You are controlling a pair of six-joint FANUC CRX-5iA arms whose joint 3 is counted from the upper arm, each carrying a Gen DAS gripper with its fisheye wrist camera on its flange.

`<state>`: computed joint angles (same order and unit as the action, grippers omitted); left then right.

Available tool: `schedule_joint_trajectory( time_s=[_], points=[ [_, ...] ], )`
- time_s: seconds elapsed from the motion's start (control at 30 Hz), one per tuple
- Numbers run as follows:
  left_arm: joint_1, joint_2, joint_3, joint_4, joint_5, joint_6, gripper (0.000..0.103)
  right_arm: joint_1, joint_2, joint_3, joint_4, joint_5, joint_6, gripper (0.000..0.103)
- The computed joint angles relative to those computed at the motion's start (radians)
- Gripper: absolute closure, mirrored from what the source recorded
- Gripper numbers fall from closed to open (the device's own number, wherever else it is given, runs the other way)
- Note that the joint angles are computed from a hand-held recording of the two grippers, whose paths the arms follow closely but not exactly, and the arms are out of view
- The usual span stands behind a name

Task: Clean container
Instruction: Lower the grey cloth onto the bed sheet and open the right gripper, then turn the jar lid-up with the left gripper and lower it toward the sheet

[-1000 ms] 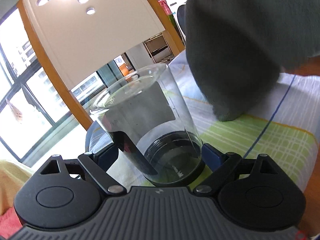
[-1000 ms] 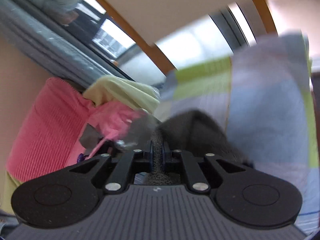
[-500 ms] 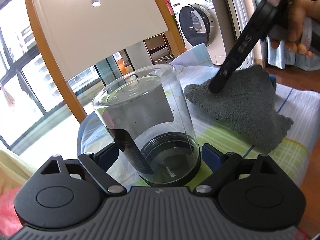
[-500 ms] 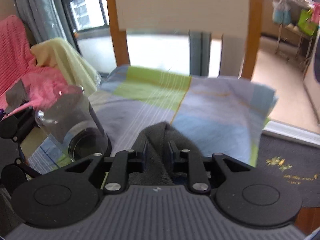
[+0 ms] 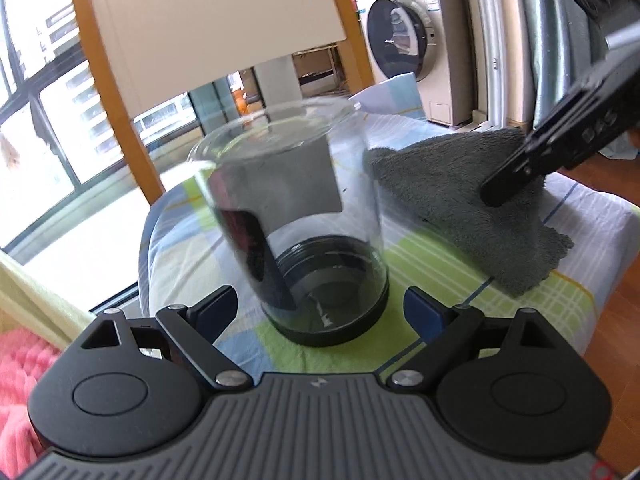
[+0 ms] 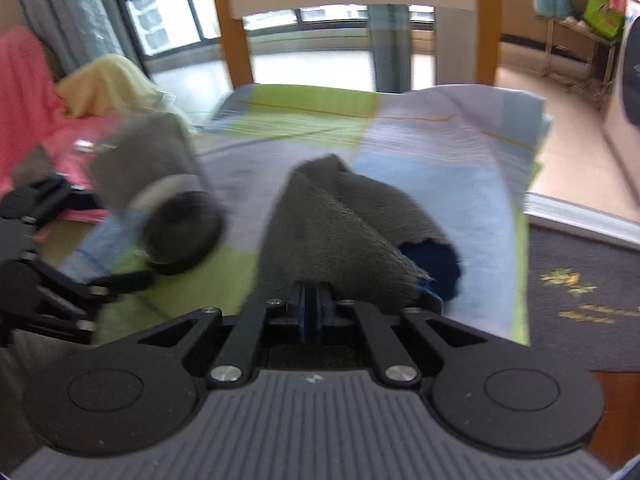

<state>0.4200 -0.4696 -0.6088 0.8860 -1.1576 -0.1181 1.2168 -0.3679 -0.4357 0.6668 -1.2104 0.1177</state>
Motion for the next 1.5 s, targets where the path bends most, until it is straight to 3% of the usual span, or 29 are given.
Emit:
schedule_joint_trajectory(
  time_s=[0.13, 0.37, 0.43, 0.5, 0.67, 0.8, 0.93, 1.13, 1.5],
  points=[
    [-0.02, 0.029, 0.027, -0.03, -0.009, 0.082, 0.011, -0.035, -0.025, -0.057, 0.054, 0.061, -0.092, 0.103],
    [-0.074, 0.068, 0.061, -0.09, 0.012, 0.2, 0.009, 0.036, -0.036, -0.07, 0.119, 0.006, -0.164, 0.102],
    [-0.075, 0.083, 0.074, -0.09, -0.006, 0.224, 0.014, 0.049, -0.06, -0.114, 0.17, 0.033, -0.222, 0.098],
    [-0.07, 0.091, 0.081, -0.084, -0.018, 0.231, 0.022, 0.065, -0.081, -0.143, 0.223, 0.052, -0.259, 0.098],
    [-0.022, 0.065, 0.085, -0.067, -0.073, 0.203, 0.022, 0.079, -0.095, -0.152, 0.282, 0.061, -0.275, 0.098],
    [0.029, 0.04, 0.098, -0.04, -0.132, 0.246, 0.023, 0.074, -0.086, -0.155, 0.279, 0.075, -0.302, 0.098],
    [0.036, 0.02, 0.101, -0.013, -0.143, 0.259, 0.023, 0.07, -0.078, -0.156, 0.27, 0.09, -0.309, 0.098],
    [-0.015, 0.029, 0.125, -0.001, -0.103, 0.329, 0.023, 0.059, -0.075, -0.159, 0.261, 0.093, -0.319, 0.098],
    [-0.141, 0.041, 0.09, 0.003, 0.077, 0.396, 0.017, 0.061, -0.068, -0.164, 0.24, 0.098, -0.333, 0.098]
  ],
)
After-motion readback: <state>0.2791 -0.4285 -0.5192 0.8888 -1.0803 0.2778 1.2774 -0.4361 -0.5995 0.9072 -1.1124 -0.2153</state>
